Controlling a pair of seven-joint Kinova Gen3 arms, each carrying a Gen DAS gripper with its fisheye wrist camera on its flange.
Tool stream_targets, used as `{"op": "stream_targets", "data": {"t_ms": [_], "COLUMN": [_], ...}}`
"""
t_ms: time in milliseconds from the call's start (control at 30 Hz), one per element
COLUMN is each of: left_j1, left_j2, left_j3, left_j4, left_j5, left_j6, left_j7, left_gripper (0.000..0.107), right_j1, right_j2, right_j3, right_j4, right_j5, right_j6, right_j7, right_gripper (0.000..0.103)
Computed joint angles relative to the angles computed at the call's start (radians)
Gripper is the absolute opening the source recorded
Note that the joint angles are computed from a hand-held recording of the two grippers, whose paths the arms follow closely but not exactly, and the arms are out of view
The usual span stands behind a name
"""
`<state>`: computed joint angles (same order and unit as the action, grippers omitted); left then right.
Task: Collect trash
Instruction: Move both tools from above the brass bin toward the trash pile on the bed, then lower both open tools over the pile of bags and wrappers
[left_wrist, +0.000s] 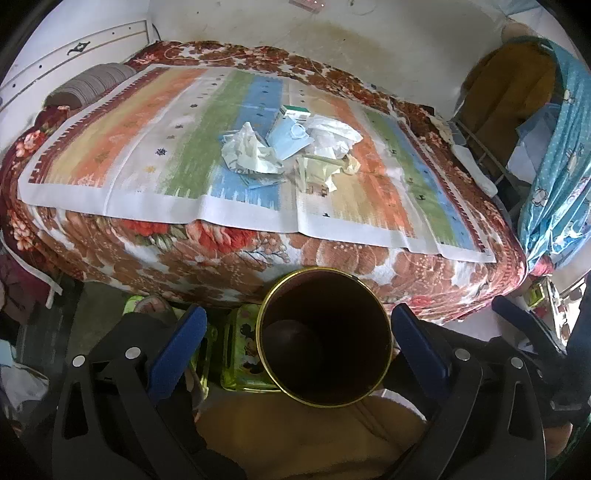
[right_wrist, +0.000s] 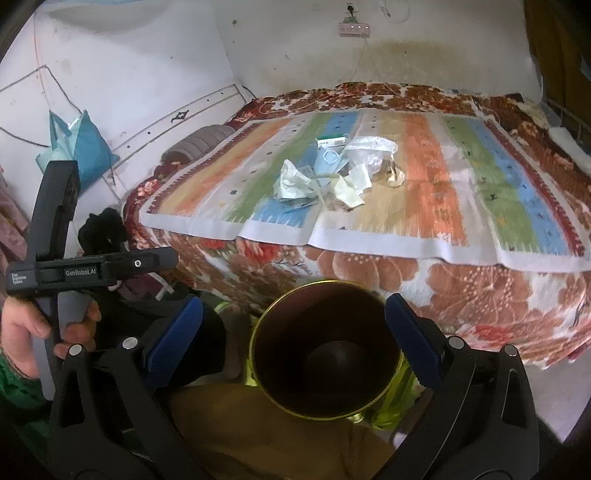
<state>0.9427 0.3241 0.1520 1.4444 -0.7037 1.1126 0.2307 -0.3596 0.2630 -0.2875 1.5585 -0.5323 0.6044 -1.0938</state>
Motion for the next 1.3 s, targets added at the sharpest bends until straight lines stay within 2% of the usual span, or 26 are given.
{"op": "stream_targets", "data": {"t_ms": [133, 267, 467, 667, 967, 1300], "left_j1": [-0.026, -0.039, -0.105, -0.156, -0.223, -0.291], "left_j2": [0.017, 0.031, 0.016, 0.034, 0.065, 0.103], "left_j3": [-0.008, -0.023, -0.049, -0.063, -0.088, -0.123], "left_j4": [-0.045, -0.085, -0.081, -0.106, -0.148, -0.180], "left_j5": [0.023, 0.002, 0.037, 0.077, 0.137, 0.198], "left_j6": [0.036, 0.050, -0.012, -0.021, -0.027, -0.075], "left_j7": [-0.053, -0.118, -0.144, -0.185, -0.244, -0.326], "left_gripper": [0.097, 0.097, 0.097, 0.097, 0.096, 0.093], "right_j1": [-0.030, -0.060, -0.075, -0.079, -0.122, -0.145], "right_j2": [0.023, 0.047, 0.108, 0.176, 0.230, 0.316], "right_j3": [0.018, 0.029, 0.036, 0.038, 0.057, 0.057], "right_j4": [-0.045, -0.099, -0.208, -0.318, -0.413, -0.546], "right_j5": [0.062, 0.133, 0.181, 0.197, 0.269, 0.291], "right_j6": [0.011, 0.012, 0.056, 0.110, 0.135, 0.186], "right_j7": [-0.027, -0.050, -0.105, -0.149, -0.194, -0.196], "right_gripper": [0.094, 0.094, 0.094, 0.094, 0.094, 0.094]}}
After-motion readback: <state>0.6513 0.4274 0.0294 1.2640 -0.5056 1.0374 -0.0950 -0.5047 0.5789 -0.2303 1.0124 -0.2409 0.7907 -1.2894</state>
